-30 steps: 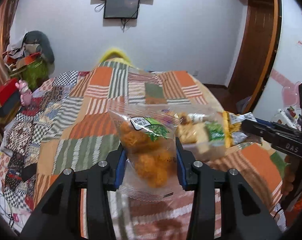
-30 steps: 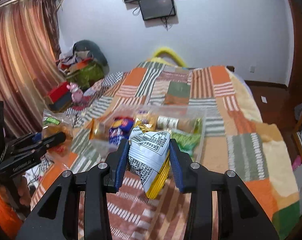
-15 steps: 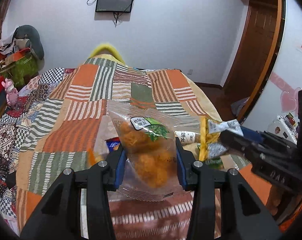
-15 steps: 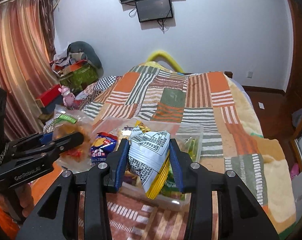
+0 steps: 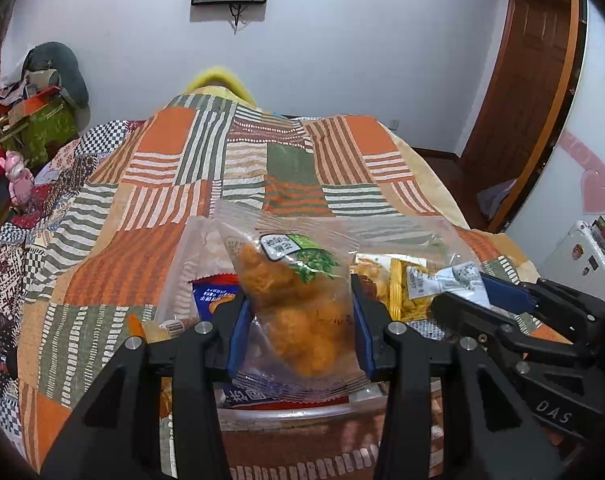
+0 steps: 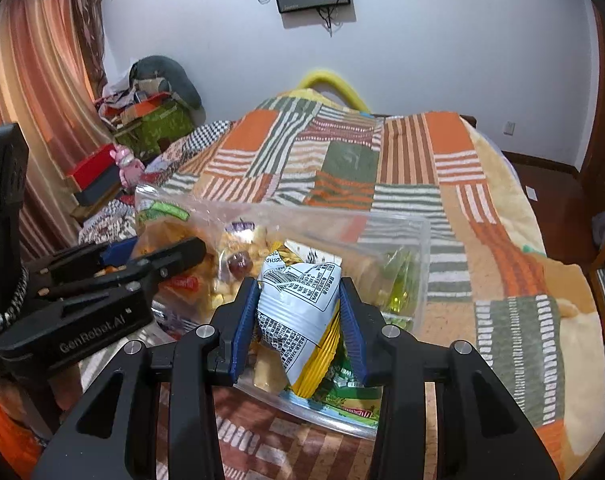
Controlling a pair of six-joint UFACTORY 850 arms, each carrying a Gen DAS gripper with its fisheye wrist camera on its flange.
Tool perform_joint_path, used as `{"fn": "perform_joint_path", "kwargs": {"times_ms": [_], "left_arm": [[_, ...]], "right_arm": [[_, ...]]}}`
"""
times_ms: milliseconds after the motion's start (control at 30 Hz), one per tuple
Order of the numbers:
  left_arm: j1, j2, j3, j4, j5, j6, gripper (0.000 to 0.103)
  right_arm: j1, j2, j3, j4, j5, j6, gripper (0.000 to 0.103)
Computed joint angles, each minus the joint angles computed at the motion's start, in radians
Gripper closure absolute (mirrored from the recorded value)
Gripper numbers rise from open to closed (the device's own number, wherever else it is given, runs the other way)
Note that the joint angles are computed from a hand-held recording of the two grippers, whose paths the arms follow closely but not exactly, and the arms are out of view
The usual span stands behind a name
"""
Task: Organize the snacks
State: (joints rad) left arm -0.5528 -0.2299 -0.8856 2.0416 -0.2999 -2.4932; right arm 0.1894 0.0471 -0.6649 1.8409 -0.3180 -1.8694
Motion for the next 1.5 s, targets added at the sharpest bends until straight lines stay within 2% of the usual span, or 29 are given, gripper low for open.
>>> {"fn": "perform_joint_path", "kwargs": {"times_ms": [100,233,367,533,833,1100,1300,1400,1500], "left_arm": [[0.004,0.001,-0.001,-0.034,0.015,0.041,0.054],[-0.004,0.022,0.011,-0.090,0.017,0.094,0.040],[-0.019,0.067,0.035,-0.109,-0.003,0.110,0.037],[-0.050,0.157,0.083,-0.127,-0.046,0.126,0.037],[-0.179,0.376,0.187,-0.214,-0.235,0.197,0.037],[-0.349,0.529,0.236,-0.302,-0.462,0.293,0.037],[-0.471,0.597,0.266,-0.339,-0.603,0.303,0.029],[-0.518,0.618,0.281,-0.347,-0.657,0.297,0.021],[-0.560,0.628,0.292,-0.358,-0.706,0.300,0.015]], "right_arm": [[0.004,0.000,0.000,-0.032,0.014,0.025,0.064],[0.010,0.018,0.001,-0.074,0.051,0.063,0.059],[0.004,0.057,0.013,-0.113,0.055,0.093,0.054],[-0.013,0.127,0.037,-0.119,0.042,0.106,0.054],[-0.060,0.348,0.102,-0.140,-0.026,0.155,0.054],[-0.079,0.560,0.154,-0.152,-0.058,0.193,0.053],[-0.066,0.679,0.202,-0.118,-0.047,0.175,0.046],[-0.054,0.717,0.220,-0.108,-0.034,0.170,0.043],[-0.035,0.733,0.234,-0.053,-0.011,0.121,0.032]]}}
